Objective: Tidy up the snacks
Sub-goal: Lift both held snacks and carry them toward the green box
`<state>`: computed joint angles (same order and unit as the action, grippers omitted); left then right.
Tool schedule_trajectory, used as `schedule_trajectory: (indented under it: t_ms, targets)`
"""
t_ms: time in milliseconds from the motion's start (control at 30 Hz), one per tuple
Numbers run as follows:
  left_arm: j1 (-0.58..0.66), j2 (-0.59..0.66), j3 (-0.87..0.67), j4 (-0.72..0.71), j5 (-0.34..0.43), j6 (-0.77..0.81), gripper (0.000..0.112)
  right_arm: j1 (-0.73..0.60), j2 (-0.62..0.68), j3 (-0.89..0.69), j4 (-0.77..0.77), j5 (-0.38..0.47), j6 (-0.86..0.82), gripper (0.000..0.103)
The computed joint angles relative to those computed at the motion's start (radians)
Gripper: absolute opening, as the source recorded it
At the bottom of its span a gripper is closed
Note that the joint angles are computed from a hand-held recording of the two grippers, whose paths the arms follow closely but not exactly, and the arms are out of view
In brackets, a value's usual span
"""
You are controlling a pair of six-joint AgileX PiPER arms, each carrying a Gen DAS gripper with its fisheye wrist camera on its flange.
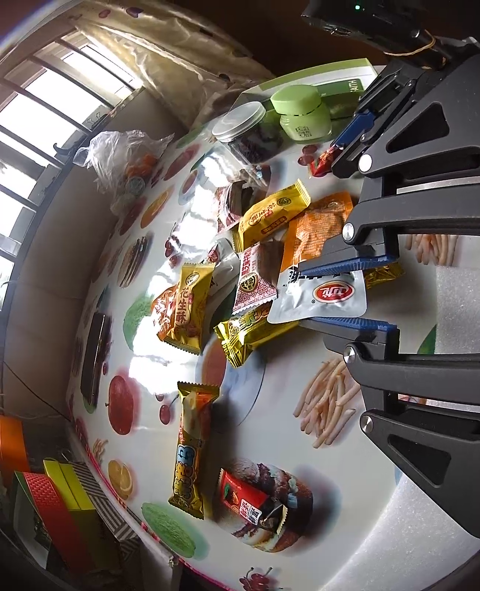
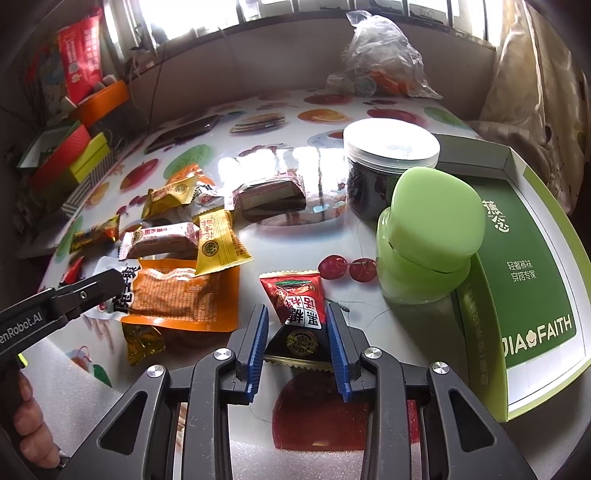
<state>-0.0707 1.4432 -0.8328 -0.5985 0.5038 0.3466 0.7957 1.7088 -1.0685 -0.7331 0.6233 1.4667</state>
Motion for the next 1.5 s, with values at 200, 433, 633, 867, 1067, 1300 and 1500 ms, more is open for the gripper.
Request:
schedule_trajectory:
  t_ms: [200,433,633,867,1067,1300,1500]
  targets:
    - [0.035,-0.024,0.017,-0.112,0.040,0.105,0.015,0.010,-0.020,0.024,-0.030,-0.011,0.040,0.029]
    - [0.039,-0.026,0.038,-0.251,0.137,0.295,0.015,0.022,-0.045,0.055,-0.041,-0.032,0.073,0.029]
    - [0.006,-0.022,0.036,-0.271,0.155,0.287,0.015,0.029,-0.062,0.081,-0.061,-0.036,0.114,0.029]
    - [-0.033,0.011,0.031,-0.297,0.169,0.293,0.022,0.022,-0.086,0.123,-0.081,-0.064,0.164,0.029]
    - [-0.038,0.031,0.026,-0.349,0.174,0.329,0.024,0.021,-0.097,0.138,-0.096,-0.059,0.185,0.029]
    - [-0.034,0.029,0.027,-0.341,0.177,0.337,0.010,0.017,-0.115,0.159,-0.102,-0.080,0.203,0.029]
    - [0.024,-0.035,0.034,-0.377,0.216,0.388,0.007,0.049,-0.150,0.168,-0.168,-0.051,0.265,0.029]
